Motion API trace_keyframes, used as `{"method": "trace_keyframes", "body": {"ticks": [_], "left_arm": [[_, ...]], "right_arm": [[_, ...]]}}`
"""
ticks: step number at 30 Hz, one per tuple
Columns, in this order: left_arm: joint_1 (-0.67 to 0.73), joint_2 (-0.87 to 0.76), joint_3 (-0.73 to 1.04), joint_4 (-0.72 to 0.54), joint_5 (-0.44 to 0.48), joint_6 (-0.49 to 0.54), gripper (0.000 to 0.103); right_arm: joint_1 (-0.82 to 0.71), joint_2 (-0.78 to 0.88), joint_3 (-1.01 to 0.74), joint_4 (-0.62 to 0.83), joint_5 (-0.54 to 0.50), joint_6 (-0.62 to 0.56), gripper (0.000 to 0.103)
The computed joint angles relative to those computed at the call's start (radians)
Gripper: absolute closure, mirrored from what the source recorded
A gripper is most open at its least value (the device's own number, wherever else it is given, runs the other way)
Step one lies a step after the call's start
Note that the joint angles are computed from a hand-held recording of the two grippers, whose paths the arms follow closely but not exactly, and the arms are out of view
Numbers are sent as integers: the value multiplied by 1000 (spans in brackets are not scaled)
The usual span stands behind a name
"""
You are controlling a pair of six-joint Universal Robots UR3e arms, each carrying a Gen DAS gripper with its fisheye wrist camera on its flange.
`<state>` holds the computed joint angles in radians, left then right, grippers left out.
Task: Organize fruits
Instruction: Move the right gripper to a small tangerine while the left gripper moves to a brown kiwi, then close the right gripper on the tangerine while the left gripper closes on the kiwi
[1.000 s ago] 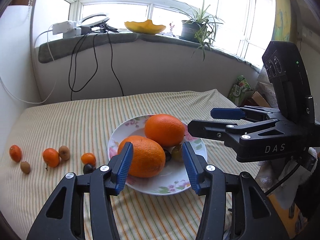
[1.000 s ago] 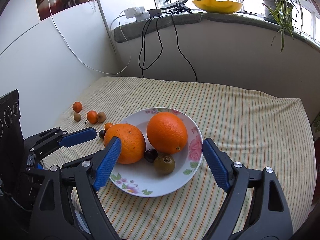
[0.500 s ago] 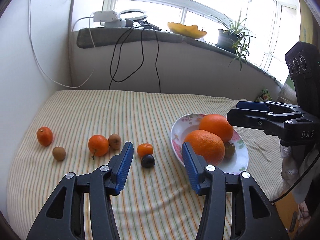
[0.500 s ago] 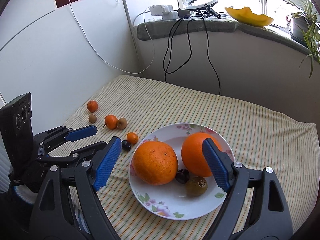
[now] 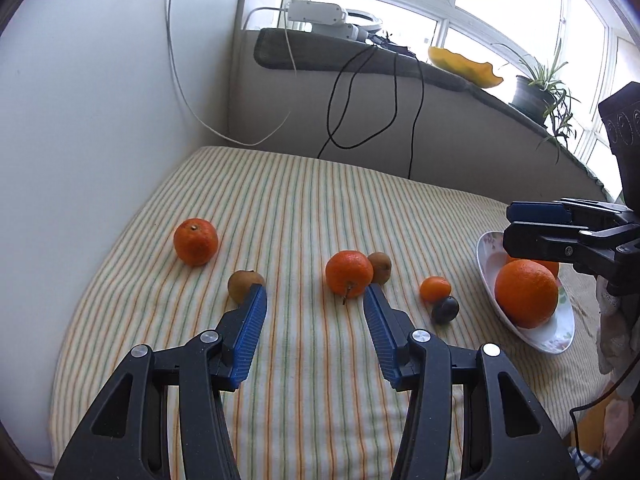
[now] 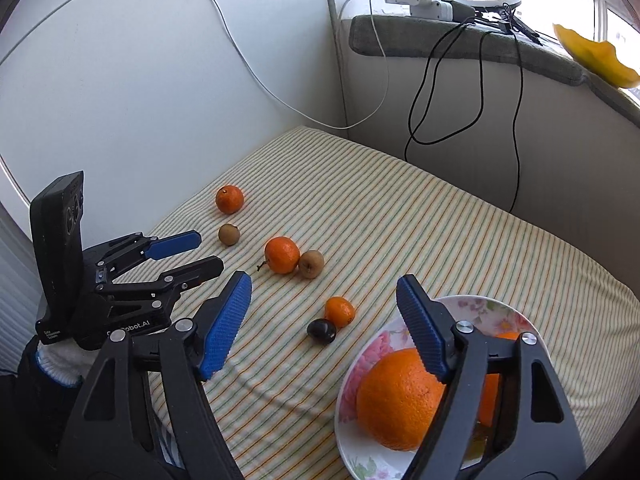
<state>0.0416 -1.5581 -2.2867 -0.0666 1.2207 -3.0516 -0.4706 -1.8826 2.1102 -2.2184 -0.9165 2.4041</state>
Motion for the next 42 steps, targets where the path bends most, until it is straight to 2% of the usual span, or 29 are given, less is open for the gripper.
{"method": "trace_keyframes", "body": {"ticks": [2,7,18,28,34,38,42], "left_arm": [[18,-16,4,1,-4,5,54],[55,-42,-2,10,-11,22,54],[75,-148,71,-14,-1,54,60],[63,-203,131,-52,2,67,63],[51,-227,164,-73,15,68,67],[53,-232,171,-77,9,65,74],[47,-232,163,-60,18,67,77]], "right_arm": [[61,64,-29,-47,-30,35,29],[199,205,-102,-136,-113,86,42],[404,468,-263,-231,-282,147,57],[484,607,-376,-245,-393,190,57],[513,652,-425,-241,-436,203,57],[527,669,-438,-246,-454,198,57],[544,671,-428,-272,-479,204,64]]}}
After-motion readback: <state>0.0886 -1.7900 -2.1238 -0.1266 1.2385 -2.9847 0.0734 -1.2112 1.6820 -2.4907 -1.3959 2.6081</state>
